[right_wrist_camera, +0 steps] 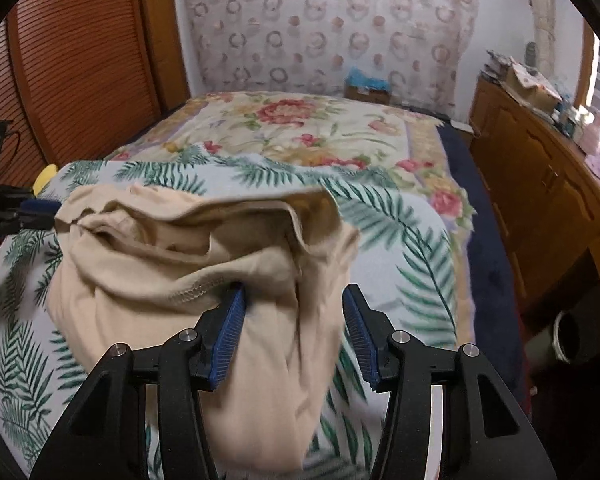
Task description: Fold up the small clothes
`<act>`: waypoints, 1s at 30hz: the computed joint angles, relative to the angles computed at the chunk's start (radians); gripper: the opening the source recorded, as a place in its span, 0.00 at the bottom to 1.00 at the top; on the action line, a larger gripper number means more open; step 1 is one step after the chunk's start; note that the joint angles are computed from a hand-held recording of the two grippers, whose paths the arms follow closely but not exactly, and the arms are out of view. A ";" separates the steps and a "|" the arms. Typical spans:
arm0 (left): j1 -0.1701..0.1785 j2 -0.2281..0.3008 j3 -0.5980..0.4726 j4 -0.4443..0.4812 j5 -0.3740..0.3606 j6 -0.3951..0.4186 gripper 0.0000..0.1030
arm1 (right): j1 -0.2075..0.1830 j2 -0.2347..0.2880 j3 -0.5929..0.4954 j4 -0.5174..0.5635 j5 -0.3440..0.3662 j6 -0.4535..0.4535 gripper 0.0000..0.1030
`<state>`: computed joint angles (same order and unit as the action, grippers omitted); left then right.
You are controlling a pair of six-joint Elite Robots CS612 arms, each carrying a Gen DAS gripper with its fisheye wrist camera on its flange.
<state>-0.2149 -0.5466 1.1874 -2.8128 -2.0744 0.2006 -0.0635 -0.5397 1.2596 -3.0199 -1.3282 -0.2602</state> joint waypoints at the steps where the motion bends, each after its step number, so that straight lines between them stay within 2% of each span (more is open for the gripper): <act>1: 0.000 0.003 -0.004 0.010 0.001 0.000 0.22 | -0.001 0.008 -0.016 0.010 0.010 0.005 0.47; 3: -0.004 0.006 -0.010 0.042 0.018 0.003 0.22 | -0.007 0.025 -0.047 0.022 0.070 0.010 0.20; 4: -0.007 0.006 -0.008 0.044 0.030 0.008 0.22 | -0.009 0.032 -0.056 0.004 0.086 0.014 0.15; 5: -0.008 0.005 -0.006 0.045 0.038 0.011 0.22 | -0.009 0.036 -0.058 -0.027 0.079 0.024 0.04; 9: -0.010 0.003 -0.003 0.041 0.047 0.008 0.22 | -0.008 0.047 -0.071 -0.113 -0.006 0.142 0.03; 13: -0.011 -0.003 0.004 0.008 0.042 -0.013 0.22 | -0.006 0.043 -0.080 -0.066 -0.063 0.161 0.04; 14: -0.012 -0.003 0.003 0.005 0.043 -0.017 0.22 | -0.006 0.041 -0.079 -0.061 -0.067 0.161 0.08; 15: -0.014 -0.005 0.001 -0.003 0.050 -0.027 0.22 | -0.005 0.038 -0.075 -0.056 -0.079 0.161 0.19; 16: -0.016 -0.005 -0.001 -0.007 0.061 -0.035 0.22 | -0.006 0.035 -0.071 -0.057 -0.082 0.163 0.22; 19: -0.028 -0.002 -0.023 0.002 0.108 -0.026 0.22 | -0.017 0.023 -0.051 -0.062 -0.033 0.161 0.27; 21: -0.036 0.005 -0.047 0.017 0.134 -0.009 0.22 | -0.020 0.020 -0.049 -0.042 0.002 0.140 0.41; 26: -0.046 0.054 -0.142 0.064 0.154 -0.019 0.22 | -0.017 0.024 -0.063 0.051 0.006 0.076 0.42; 30: -0.046 0.100 -0.220 0.087 0.187 -0.087 0.22 | -0.020 0.037 -0.091 0.079 0.038 0.062 0.42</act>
